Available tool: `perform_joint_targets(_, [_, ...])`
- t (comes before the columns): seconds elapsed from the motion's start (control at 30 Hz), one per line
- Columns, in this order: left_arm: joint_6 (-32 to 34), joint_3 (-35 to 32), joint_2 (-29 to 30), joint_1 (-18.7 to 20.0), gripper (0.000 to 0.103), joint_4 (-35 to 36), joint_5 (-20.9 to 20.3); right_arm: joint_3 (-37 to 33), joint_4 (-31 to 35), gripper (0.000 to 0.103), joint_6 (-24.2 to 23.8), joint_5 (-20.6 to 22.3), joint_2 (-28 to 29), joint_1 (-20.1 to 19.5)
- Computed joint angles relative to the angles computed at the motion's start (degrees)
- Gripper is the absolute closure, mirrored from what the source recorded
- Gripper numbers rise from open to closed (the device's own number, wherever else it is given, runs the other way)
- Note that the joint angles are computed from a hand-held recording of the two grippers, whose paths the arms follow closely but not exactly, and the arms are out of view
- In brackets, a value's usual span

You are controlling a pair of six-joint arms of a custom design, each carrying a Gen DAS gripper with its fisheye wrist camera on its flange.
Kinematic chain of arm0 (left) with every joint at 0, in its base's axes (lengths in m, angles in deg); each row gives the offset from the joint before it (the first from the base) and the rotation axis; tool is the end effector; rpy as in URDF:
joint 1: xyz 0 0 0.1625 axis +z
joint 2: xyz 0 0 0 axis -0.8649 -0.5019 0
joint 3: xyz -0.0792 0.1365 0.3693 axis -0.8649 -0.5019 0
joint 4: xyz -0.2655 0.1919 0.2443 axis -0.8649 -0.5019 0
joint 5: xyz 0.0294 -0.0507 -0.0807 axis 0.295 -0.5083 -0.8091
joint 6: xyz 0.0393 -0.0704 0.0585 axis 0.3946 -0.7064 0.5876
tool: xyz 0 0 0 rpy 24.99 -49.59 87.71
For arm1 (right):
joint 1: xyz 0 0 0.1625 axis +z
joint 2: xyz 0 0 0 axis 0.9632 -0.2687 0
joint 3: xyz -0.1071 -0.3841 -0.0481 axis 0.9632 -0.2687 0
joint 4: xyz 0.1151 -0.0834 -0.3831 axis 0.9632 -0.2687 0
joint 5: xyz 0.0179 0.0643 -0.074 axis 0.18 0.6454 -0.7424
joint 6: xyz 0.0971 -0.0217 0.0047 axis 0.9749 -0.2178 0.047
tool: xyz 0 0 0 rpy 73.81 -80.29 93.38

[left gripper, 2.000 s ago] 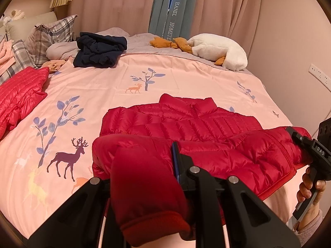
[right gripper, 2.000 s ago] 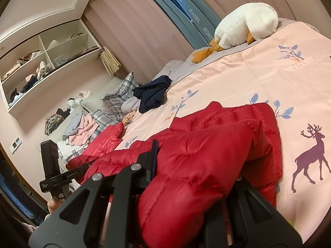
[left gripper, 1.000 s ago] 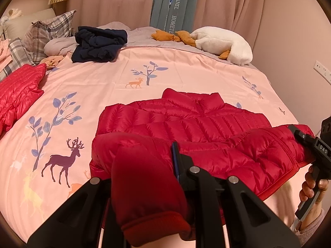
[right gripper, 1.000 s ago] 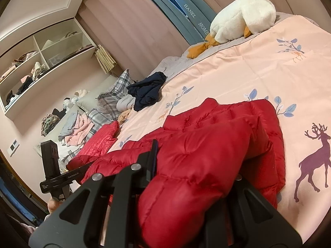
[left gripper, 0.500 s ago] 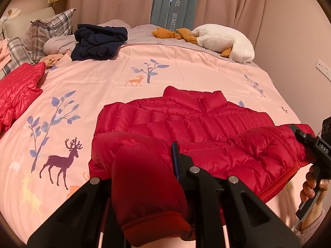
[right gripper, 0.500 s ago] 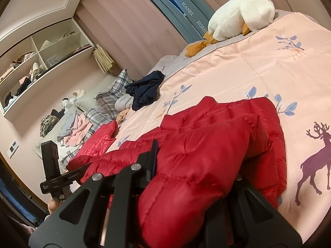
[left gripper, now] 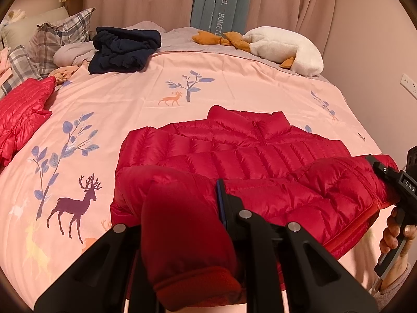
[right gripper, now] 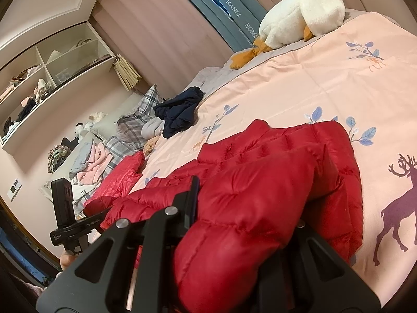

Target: Fold large clothes

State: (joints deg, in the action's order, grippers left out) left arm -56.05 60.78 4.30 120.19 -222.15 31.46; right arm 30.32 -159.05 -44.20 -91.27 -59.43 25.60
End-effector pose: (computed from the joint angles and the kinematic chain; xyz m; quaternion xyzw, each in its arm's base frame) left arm -0.1657 -0.6672 0.3298 0.2724 0.8877 -0.2922 0.2288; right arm 0.2285 -0.5807 0.1981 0.0976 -0.8764 0.4710 0.0224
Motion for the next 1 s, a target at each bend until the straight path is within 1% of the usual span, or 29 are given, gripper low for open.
perform_joint_targets(0.3, [0.02,-0.94,0.74,-0.02,0.087,-0.35,0.03,-0.47,-0.42,0.085,-0.39,0.09,0.43,-0.19])
perform_joint_targets(0.53, [0.80,-3.18,2.36,-0.12,0.087,-1.05,0.23,-2.40,-0.20,0.085,-1.23,-0.33,1.12,-0.07])
perform_joint_targets(0.83, [1.97,-8.06,5.84,0.00,0.087,-2.02,-0.24,-5.17,0.43,0.085,-1.79,-0.97,1.89,0.11])
perform_joint_targets(1.0, [3.13,-11.42,8.99,0.24,0.087,-2.57,0.45,-9.06,3.41,0.085,-2.19,-3.12,3.45,0.23])
